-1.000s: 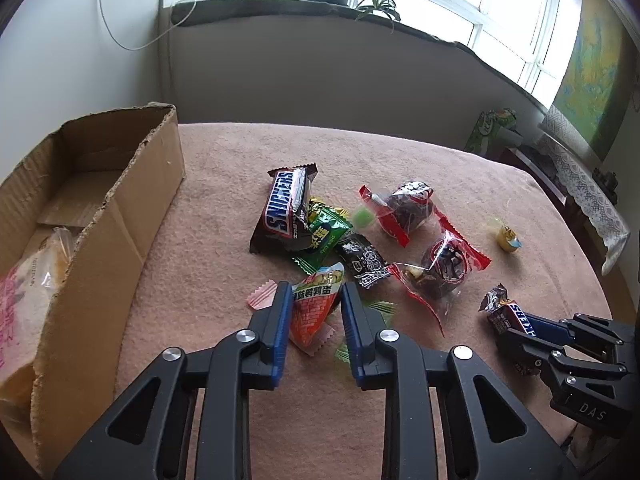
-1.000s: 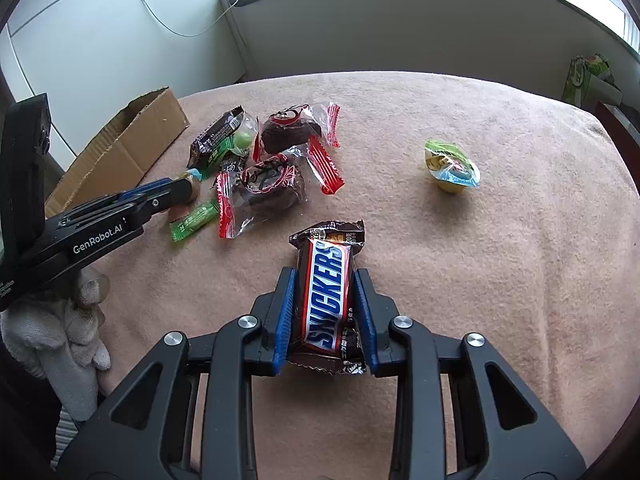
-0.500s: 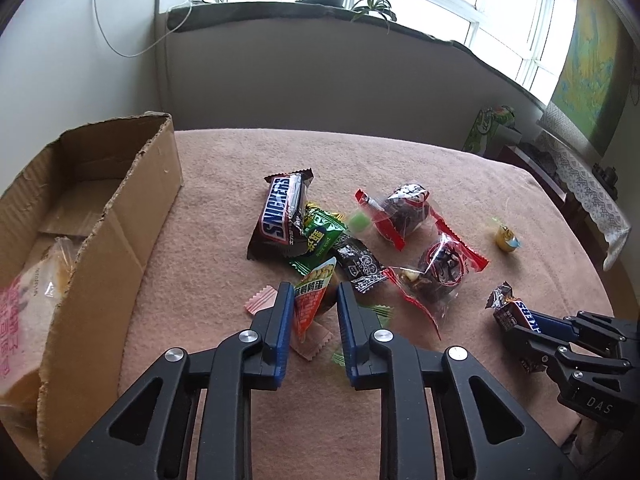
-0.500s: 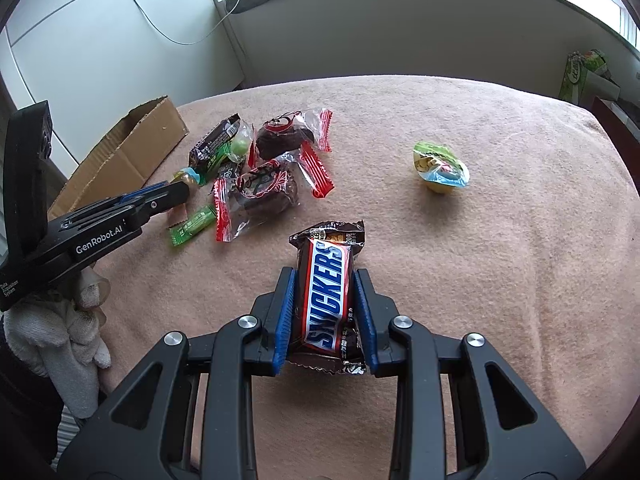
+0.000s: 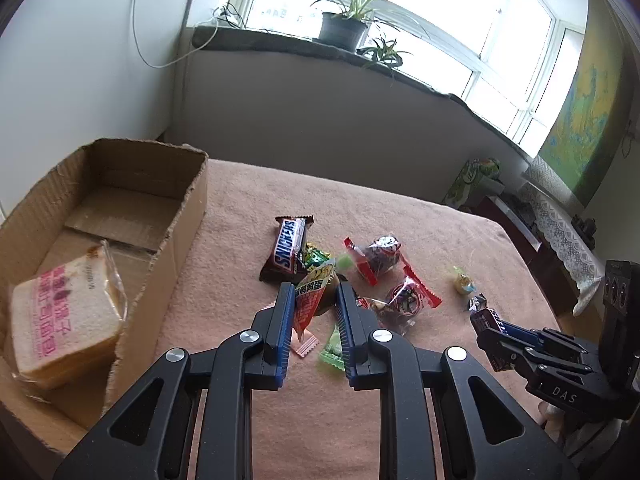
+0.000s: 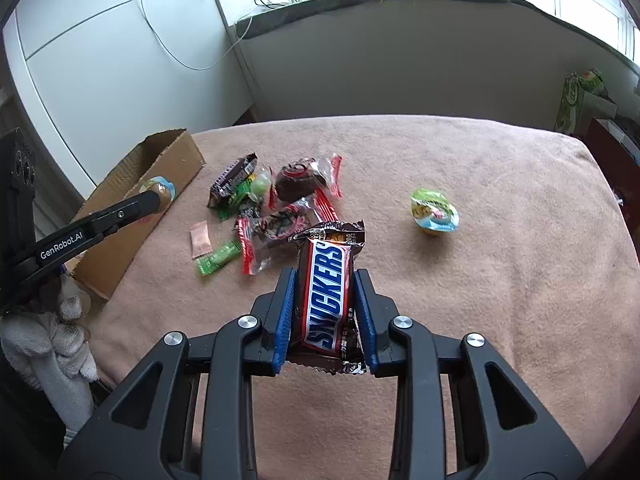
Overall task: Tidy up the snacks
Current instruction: 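Carry the orange packet and Snickers bar over the cardboard box with both tools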
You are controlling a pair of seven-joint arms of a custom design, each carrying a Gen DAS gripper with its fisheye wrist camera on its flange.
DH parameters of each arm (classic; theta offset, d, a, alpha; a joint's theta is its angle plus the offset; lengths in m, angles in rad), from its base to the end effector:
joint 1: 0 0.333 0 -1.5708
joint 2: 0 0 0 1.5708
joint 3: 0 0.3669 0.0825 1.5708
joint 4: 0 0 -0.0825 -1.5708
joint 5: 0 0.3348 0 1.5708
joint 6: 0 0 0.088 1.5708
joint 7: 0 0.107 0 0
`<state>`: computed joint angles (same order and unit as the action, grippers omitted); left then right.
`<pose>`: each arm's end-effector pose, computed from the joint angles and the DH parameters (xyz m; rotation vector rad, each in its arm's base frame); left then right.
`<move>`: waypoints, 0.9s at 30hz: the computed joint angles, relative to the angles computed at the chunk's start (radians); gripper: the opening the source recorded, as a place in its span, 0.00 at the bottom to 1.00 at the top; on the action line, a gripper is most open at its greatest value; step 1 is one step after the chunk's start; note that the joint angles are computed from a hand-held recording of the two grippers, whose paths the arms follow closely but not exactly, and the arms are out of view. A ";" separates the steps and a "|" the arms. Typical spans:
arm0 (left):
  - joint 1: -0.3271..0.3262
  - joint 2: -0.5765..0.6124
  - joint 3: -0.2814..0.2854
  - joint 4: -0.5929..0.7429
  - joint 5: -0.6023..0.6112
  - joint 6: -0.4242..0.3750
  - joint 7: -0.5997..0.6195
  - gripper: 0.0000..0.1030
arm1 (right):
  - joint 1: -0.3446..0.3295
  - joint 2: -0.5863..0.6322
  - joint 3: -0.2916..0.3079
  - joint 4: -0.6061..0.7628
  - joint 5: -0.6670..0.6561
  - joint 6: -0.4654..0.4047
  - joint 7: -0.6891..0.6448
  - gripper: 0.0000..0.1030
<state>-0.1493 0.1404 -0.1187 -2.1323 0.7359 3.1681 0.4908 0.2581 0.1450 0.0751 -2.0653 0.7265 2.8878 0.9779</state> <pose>0.5299 -0.2049 0.5169 -1.8665 1.7283 -1.0958 0.5609 0.1506 0.5103 -1.9198 1.4517 -0.3143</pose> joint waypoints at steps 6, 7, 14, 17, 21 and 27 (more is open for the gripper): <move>-0.035 -0.070 0.108 -0.013 0.274 0.010 -0.280 0.19 | 0.019 0.011 0.016 0.073 -0.013 -0.025 -0.008 0.29; -0.028 -0.081 0.114 -0.013 0.333 0.006 -0.339 0.19 | 0.024 0.017 0.018 0.088 -0.018 -0.027 -0.008 0.29; 0.085 -0.153 0.092 -0.037 0.564 -0.007 -0.578 0.19 | 0.071 0.061 0.030 0.198 -0.081 -0.039 0.007 0.29; 0.142 -0.173 0.075 -0.053 0.616 0.001 -0.643 0.19 | 0.087 0.085 0.036 0.251 -0.101 -0.063 0.016 0.29; 0.208 -0.198 0.056 -0.078 0.669 -0.002 -0.701 0.19 | 0.103 0.123 0.051 0.325 -0.109 -0.110 0.022 0.29; 0.263 -0.225 0.054 -0.114 0.681 -0.019 -0.719 0.19 | 0.144 0.200 0.060 0.451 -0.139 -0.177 0.054 0.29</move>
